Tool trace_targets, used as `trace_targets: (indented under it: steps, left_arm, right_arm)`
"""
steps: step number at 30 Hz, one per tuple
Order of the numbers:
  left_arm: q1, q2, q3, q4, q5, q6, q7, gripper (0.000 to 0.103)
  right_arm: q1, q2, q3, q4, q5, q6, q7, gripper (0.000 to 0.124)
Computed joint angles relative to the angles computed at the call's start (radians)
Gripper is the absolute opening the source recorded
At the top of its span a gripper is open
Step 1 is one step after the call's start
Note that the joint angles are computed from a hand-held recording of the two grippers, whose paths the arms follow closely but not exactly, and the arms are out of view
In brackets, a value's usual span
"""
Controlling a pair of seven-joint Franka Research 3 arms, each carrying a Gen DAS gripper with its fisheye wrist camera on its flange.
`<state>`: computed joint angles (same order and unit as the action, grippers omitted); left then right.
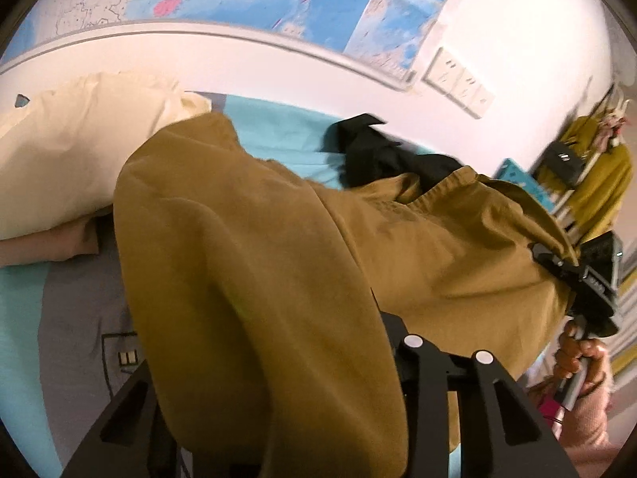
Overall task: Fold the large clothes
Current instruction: 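Lift the jacket bundle up off the bed with both grippers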
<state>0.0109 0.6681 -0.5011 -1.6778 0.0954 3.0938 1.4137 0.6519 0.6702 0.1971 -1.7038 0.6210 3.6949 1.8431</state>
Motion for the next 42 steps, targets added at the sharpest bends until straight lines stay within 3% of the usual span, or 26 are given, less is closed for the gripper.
trace_targets:
  steps: [1, 2, 5, 9, 11, 14, 16, 17, 19, 21, 26, 32, 37, 39, 42]
  left_arm:
    - [0.047, 0.002, -0.053, -0.020, -0.024, 0.002, 0.047, 0.039]
    - [0.067, 0.006, -0.071, -0.025, -0.008, -0.011, 0.041, 0.042]
    - [0.023, 0.016, -0.011, 0.006, -0.022, -0.091, 0.025, 0.051]
    - [0.036, 0.053, -0.023, 0.031, -0.084, -0.106, 0.043, 0.069]
    - [0.047, 0.072, -0.041, 0.046, -0.100, -0.108, 0.068, 0.069]
    - [0.035, 0.085, -0.035, 0.066, -0.114, -0.114, 0.081, 0.065]
    - [0.033, 0.082, -0.037, 0.067, -0.126, -0.114, 0.085, 0.053]
    - [0.016, 0.073, -0.018, 0.065, -0.123, -0.109, 0.078, 0.044]
    - [-0.017, 0.042, 0.021, 0.051, -0.108, -0.104, 0.062, 0.038]
    - [-0.035, 0.020, 0.042, 0.048, -0.096, -0.111, 0.054, 0.034]
    - [0.012, -0.008, -0.013, 0.061, -0.118, -0.127, 0.117, 0.031]
    - [0.046, -0.084, -0.045, 0.035, -0.145, -0.079, 0.181, 0.031]
    - [0.010, -0.160, 0.024, 0.008, -0.120, -0.039, 0.160, 0.031]
    - [0.002, -0.188, 0.051, -0.006, -0.108, -0.022, 0.143, 0.031]
    - [-0.024, -0.227, 0.109, -0.027, -0.076, 0.004, 0.104, 0.031]
  right_arm:
    - [0.014, -0.006, -0.010, -0.007, 0.026, -0.008, -0.012, 0.029]
    - [0.023, -0.011, -0.017, -0.014, 0.049, -0.031, -0.023, 0.031]
    - [0.044, -0.003, -0.050, -0.010, 0.144, -0.141, -0.032, 0.049]
    - [-0.054, 0.047, 0.044, -0.022, 0.013, -0.093, 0.094, 0.066]
    - [-0.038, 0.060, 0.021, -0.003, -0.002, -0.108, 0.103, 0.068]
    - [-0.023, 0.067, -0.004, 0.007, -0.014, -0.113, 0.105, 0.055]
    - [-0.041, 0.069, 0.015, 0.005, -0.052, -0.103, 0.118, 0.038]
    - [-0.029, 0.068, 0.004, 0.015, -0.048, -0.108, 0.115, 0.035]
    - [-0.058, 0.057, 0.038, 0.004, -0.092, -0.076, 0.139, 0.029]
    - [-0.049, 0.049, 0.029, 0.019, -0.099, -0.067, 0.140, 0.027]
    - [0.018, 0.001, -0.038, 0.058, -0.066, -0.058, 0.046, 0.025]
    - [0.075, -0.022, -0.087, 0.155, -0.006, -0.072, -0.119, 0.025]
    - [0.110, 0.022, -0.130, 0.306, 0.051, -0.131, -0.233, 0.025]
    - [0.077, 0.049, -0.095, 0.355, 0.006, -0.138, -0.229, 0.025]
    - [0.092, 0.120, -0.138, 0.497, -0.028, -0.212, -0.208, 0.025]
